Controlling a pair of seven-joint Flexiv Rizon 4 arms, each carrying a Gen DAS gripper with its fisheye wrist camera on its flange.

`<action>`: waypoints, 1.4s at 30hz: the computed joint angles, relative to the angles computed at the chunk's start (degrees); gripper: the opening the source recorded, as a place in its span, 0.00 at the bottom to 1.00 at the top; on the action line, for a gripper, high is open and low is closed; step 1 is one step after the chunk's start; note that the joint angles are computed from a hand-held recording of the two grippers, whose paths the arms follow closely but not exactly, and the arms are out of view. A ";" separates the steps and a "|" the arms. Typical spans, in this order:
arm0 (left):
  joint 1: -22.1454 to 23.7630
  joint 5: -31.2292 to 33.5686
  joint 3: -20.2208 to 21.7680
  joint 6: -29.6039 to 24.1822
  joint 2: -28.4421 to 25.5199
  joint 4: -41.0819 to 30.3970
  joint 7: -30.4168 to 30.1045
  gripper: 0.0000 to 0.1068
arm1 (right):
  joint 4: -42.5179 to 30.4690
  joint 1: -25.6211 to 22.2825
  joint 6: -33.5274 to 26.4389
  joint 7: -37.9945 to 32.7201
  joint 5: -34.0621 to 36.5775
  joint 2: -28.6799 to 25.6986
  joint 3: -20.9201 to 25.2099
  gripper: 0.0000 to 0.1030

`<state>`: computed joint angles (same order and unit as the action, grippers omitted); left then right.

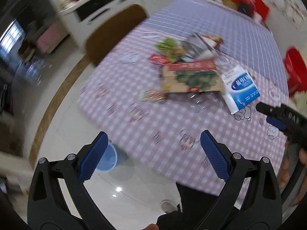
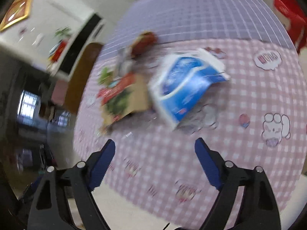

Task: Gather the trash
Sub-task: 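Grasp the blue-and-white medicine box with the right gripper while the left grasps the brown paper bag, then carry the box and paper bag with both grippers over the blue bin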

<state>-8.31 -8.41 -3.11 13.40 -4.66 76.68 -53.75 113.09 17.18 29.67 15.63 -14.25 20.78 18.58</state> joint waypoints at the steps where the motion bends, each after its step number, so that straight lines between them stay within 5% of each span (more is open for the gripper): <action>1: -0.65 0.94 -0.73 0.20 -0.90 -0.44 0.29 0.89 | 1.29 -0.43 1.02 -0.05 0.56 0.60 -0.56 0.81; 11: -8.84 12.28 -3.66 16.00 -6.96 4.57 10.74 0.89 | 10.74 -5.97 13.71 1.62 3.09 1.95 -3.78 0.78; 16: -10.61 14.33 -3.80 25.80 -7.62 8.24 16.59 0.89 | 13.32 -7.89 19.49 3.02 3.16 1.76 -4.12 0.67; 24: -12.72 17.01 -3.92 40.47 -9.81 11.09 22.20 0.89 | 12.53 -8.40 20.76 -0.40 3.21 1.09 -5.16 0.33; 27: -13.08 14.99 -3.97 36.77 -11.52 8.01 21.78 0.73 | 11.53 -8.26 20.34 -2.76 3.25 0.64 -5.52 0.21; 31: -13.55 12.69 -3.69 27.08 -14.50 1.17 18.80 0.37 | 10.54 -8.60 21.06 -4.23 2.63 -0.26 -5.58 0.13; 37: -12.71 8.23 -4.15 25.27 -16.56 -3.80 17.14 0.13 | 6.79 -8.49 19.43 -7.53 0.46 -2.63 -5.88 0.05; 42: -10.05 -0.35 -5.04 18.93 -17.50 -10.26 14.16 0.05 | 2.50 -7.84 16.88 -10.13 -1.13 -4.23 -5.96 0.04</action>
<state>-18.36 -8.76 -8.16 32.33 -22.17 66.42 -39.59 115.58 9.34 46.55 5.49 -15.38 16.54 12.62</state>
